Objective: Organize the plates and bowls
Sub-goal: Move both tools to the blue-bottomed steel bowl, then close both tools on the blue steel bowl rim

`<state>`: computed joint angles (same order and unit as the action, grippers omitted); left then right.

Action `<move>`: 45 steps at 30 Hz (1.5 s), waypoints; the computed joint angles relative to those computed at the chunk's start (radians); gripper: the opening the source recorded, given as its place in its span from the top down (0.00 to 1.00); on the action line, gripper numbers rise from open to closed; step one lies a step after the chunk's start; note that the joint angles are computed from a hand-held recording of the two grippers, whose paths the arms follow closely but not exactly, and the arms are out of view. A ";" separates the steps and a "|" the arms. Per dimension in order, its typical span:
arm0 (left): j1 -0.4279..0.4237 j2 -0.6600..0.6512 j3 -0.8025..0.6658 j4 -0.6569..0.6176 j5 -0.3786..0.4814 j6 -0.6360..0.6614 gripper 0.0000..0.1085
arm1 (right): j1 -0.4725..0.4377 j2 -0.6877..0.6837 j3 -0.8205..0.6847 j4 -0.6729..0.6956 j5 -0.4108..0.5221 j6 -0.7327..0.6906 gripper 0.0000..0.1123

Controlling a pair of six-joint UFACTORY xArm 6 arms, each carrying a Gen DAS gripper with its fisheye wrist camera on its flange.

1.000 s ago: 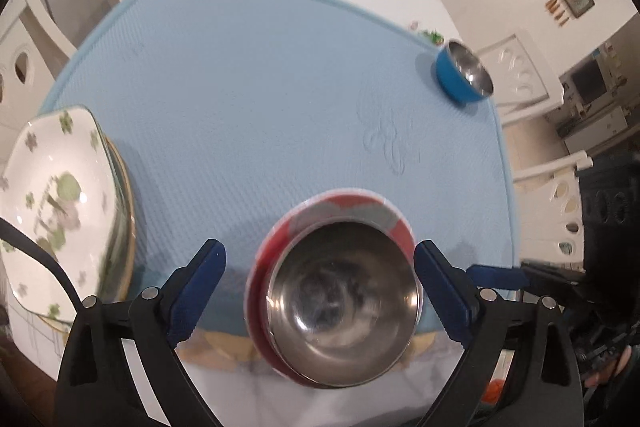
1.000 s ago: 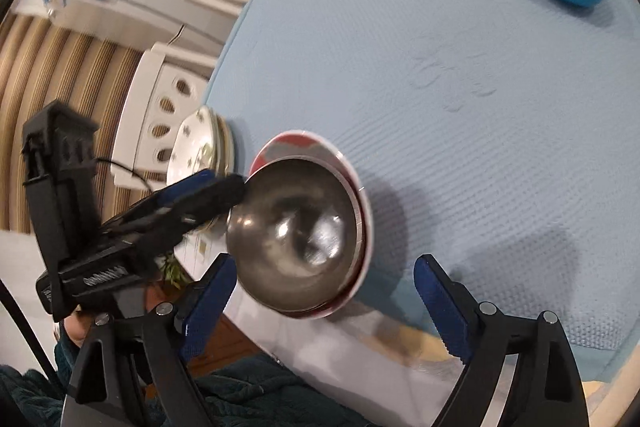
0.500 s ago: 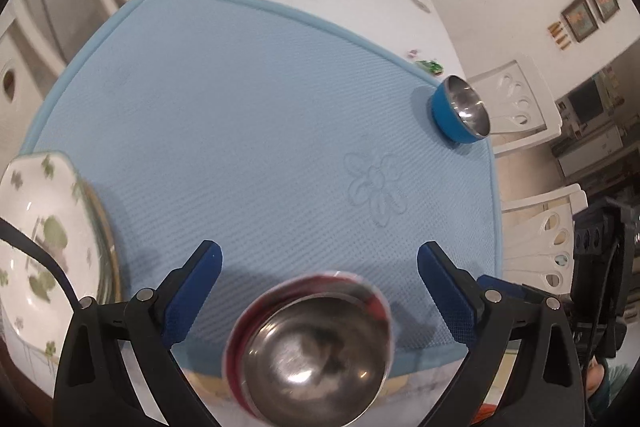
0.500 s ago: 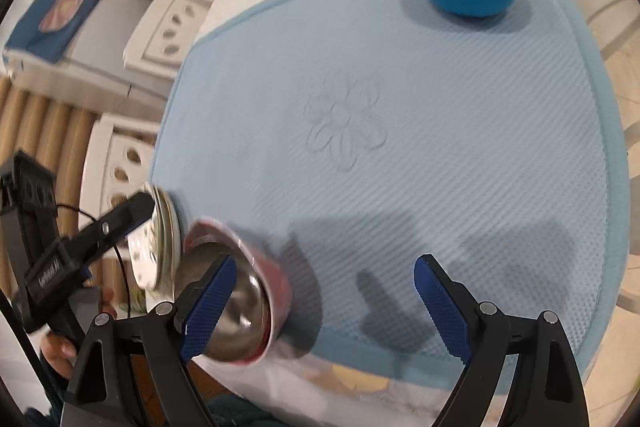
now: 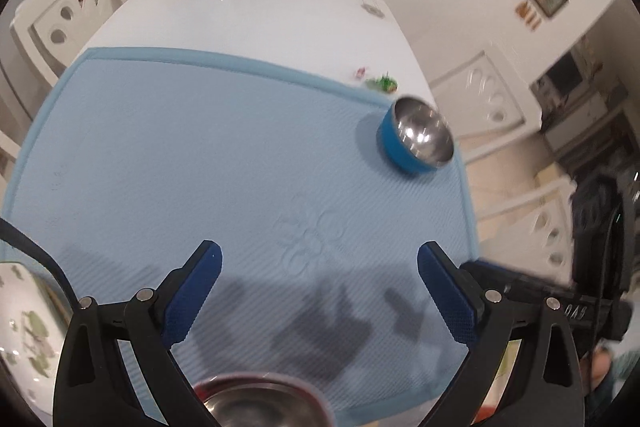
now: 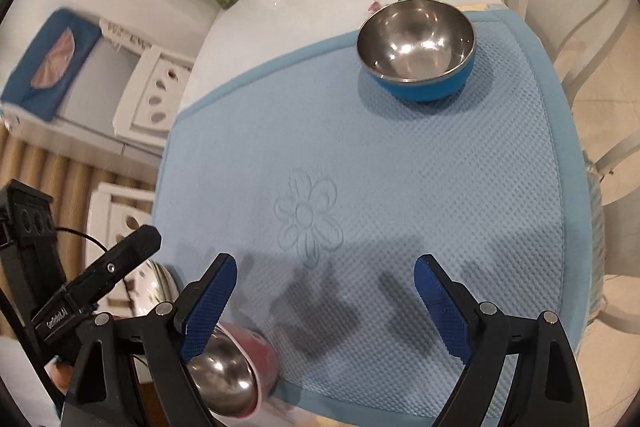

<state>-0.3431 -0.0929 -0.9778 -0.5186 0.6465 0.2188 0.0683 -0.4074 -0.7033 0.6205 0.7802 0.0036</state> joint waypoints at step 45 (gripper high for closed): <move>-0.148 0.916 -1.074 0.024 0.273 -0.133 0.10 | -0.276 0.635 -0.465 0.080 -0.018 -0.155 0.21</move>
<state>-0.4912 0.8233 -2.0516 -0.4947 0.9200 0.0862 -0.2081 0.2272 -1.1686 0.7007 0.7621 -0.1516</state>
